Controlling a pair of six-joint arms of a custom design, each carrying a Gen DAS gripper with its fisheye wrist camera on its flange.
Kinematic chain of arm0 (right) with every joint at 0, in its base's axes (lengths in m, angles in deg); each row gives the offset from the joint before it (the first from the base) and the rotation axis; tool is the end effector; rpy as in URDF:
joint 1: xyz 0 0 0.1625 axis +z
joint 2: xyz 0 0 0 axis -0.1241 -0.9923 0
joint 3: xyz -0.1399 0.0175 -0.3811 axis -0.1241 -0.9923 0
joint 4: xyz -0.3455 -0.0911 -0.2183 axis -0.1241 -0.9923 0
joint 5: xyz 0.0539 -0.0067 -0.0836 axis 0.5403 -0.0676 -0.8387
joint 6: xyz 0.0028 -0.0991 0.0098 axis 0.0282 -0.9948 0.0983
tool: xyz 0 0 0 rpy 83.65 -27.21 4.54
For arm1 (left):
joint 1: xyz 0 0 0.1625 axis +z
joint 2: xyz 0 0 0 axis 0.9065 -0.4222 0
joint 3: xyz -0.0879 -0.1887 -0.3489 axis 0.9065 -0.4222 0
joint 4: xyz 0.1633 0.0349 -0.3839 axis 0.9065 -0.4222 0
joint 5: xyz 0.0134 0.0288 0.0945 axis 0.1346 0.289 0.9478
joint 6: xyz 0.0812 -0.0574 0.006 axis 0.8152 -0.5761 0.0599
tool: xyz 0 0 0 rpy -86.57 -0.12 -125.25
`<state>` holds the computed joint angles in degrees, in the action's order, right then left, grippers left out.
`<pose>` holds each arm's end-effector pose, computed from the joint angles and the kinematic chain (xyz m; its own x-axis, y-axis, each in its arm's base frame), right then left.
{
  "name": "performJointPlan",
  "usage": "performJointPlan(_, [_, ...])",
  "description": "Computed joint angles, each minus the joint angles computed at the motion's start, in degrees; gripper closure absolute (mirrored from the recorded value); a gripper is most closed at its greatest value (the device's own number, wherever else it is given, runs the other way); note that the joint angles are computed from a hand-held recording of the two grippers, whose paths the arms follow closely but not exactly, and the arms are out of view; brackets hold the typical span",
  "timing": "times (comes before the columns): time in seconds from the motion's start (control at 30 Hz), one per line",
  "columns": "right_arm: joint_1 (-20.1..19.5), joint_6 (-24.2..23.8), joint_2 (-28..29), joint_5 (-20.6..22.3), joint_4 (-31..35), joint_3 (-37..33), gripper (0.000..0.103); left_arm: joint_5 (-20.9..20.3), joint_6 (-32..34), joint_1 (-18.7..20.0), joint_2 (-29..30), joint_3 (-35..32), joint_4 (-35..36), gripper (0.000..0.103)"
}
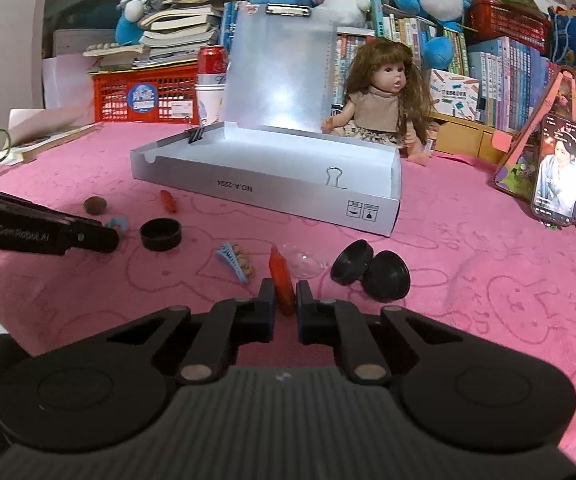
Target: Organize rigid objects
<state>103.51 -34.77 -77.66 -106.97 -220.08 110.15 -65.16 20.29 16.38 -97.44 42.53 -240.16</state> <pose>0.1633 -0.6735 -0.0913 -0.6810 -0.0332 0.7315 -0.6332 0.5284 -0.5655 0.0489 -0.7297 0.1100 -0.7036 0.4289 -0.5666 0.6968 0.5729 -0.4317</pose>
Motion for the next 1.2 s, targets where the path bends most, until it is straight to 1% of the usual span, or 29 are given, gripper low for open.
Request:
performJointPlan(0.17, [-0.45,0.85,-2.55,2.92,0.55,4.16,0.09,-1.7,1.81,-0.06,-2.21,3.02,2.26,0.088])
performJointPlan(0.3, [-0.42,-0.5,-2.87,3.22,0.86,4.99,0.089,-1.35,3.55,-0.27,-2.24,4.32,0.46,0.083])
performJointPlan(0.33, [-0.42,-0.62,-2.94,3.29,0.89,5.14,0.087,-1.22,4.01,-0.34,-2.19,4.55,-0.09,0.078])
performJointPlan(0.37, [-0.39,-0.61,-2.95,3.19,0.89,5.16,0.082,-1.16,4.47,-0.39,-2.17,4.74,-0.51,0.072])
performJointPlan(0.4, [-0.37,-0.52,-2.94,3.06,0.88,5.12,0.077,-1.04,4.87,-0.46,-2.11,4.88,-0.96,0.069])
performJointPlan(0.43, [-0.36,-0.42,-2.9,2.94,0.73,5.06,0.075,-0.77,5.3,-0.52,-2.07,5.09,-1.49,0.066])
performJointPlan(0.5, [-0.41,-0.16,-2.87,2.88,0.26,5.09,0.074,-0.08,6.21,-0.57,-1.86,5.29,-2.57,0.066])
performJointPlan(0.53, [-0.42,-0.02,-2.88,2.71,0.09,5.1,0.066,0.14,6.42,-0.54,-1.8,5.18,-2.68,0.066])
performJointPlan(0.57, [-0.48,0.08,-2.92,2.69,-0.11,5.19,0.063,0.22,6.63,-0.47,-1.8,5.22,-2.89,0.066])
performJointPlan(0.7, [-0.62,-0.22,-3.22,2.47,0.17,5.69,0.062,1.12,7.59,-0.31,-1.72,5.42,-4.59,0.064])
performJointPlan(0.93, [-0.65,-1.28,-2.88,1.64,-1.25,5.66,0.051,2.85,6.9,0.03,-1.32,4.42,-6.16,0.063])
performJointPlan(1.2, [-0.85,-1.36,-3.28,0.21,-3.39,6.48,0.043,5.58,6.8,0.01,-0.38,3.33,-8.89,0.062])
